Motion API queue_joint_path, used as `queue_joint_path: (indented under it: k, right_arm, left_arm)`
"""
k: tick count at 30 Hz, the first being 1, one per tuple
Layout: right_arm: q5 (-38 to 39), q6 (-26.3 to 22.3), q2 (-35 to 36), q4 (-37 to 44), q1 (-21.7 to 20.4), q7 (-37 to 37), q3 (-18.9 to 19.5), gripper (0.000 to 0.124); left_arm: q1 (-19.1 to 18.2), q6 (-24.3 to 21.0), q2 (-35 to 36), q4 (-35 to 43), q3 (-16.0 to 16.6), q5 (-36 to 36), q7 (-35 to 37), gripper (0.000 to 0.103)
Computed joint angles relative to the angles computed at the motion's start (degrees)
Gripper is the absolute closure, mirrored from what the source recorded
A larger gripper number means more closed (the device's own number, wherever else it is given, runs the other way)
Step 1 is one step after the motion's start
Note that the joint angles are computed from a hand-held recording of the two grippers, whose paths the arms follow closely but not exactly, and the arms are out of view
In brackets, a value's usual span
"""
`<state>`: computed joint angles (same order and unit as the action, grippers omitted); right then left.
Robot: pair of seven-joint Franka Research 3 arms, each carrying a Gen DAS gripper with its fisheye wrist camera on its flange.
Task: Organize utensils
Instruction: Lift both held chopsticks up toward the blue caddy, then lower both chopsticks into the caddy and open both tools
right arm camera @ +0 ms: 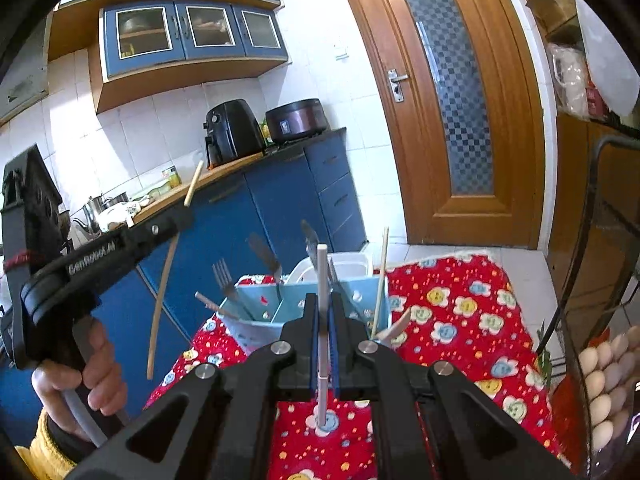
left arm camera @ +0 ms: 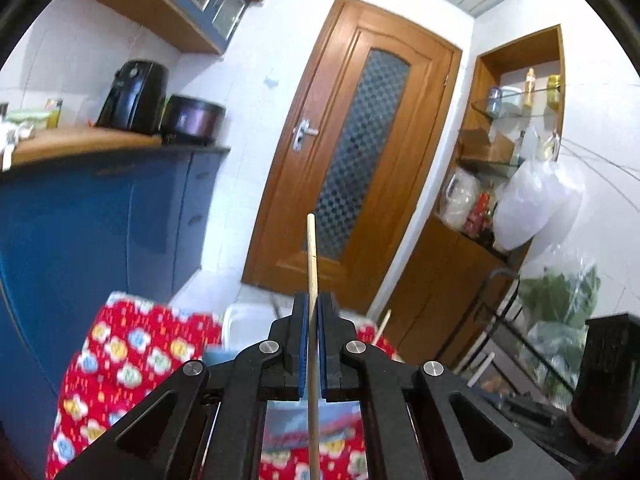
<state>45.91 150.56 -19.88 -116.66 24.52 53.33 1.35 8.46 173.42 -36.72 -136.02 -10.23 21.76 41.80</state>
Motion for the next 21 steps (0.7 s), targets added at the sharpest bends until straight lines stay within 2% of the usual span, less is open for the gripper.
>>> queue_joint_path:
  k: [4,9,13,15,18,21]
  right_arm:
    - [-0.58,0.16,1.17,2.02,-0.23,-0.06,-0.03,0.118]
    - [-1.39,0.30,3.29,4.98,-0.81,0.33,0.21,0.118]
    - [-2.23,0.65,5.07,7.22,-1.38,1.01,0.65,0.118]
    - [-2.66,1.06,5.86,8.06,-1.63,1.36,0.89,0.118]
    - [-3.53,2.05,6.98,9.15,-1.94,1.97,1.38,0.118]
    - [-4.49,3.22,7.99,10.05,-2.11,2.66,1.85,0.118]
  left_arm:
    - [6.78,3.34,1.85,2.83,-4.72,2.30,-3.65,0.099]
    - [21.09,7.57,2.24,5.50,-14.89,7.03,-11.66,0.099]
    - [31.19,10.97,1.18,5.95,-21.90,8.57,-16.31,0.099]
    - [37.47,13.19,-0.29,5.82,-26.21,8.15,-18.36,0.099]
    - [44.58,15.82,-2.60,5.21,-31.19,5.62,-19.80,0.099]
    - [49.76,17.00,-5.43,4.17,-34.92,2.56,-20.37,0.099]
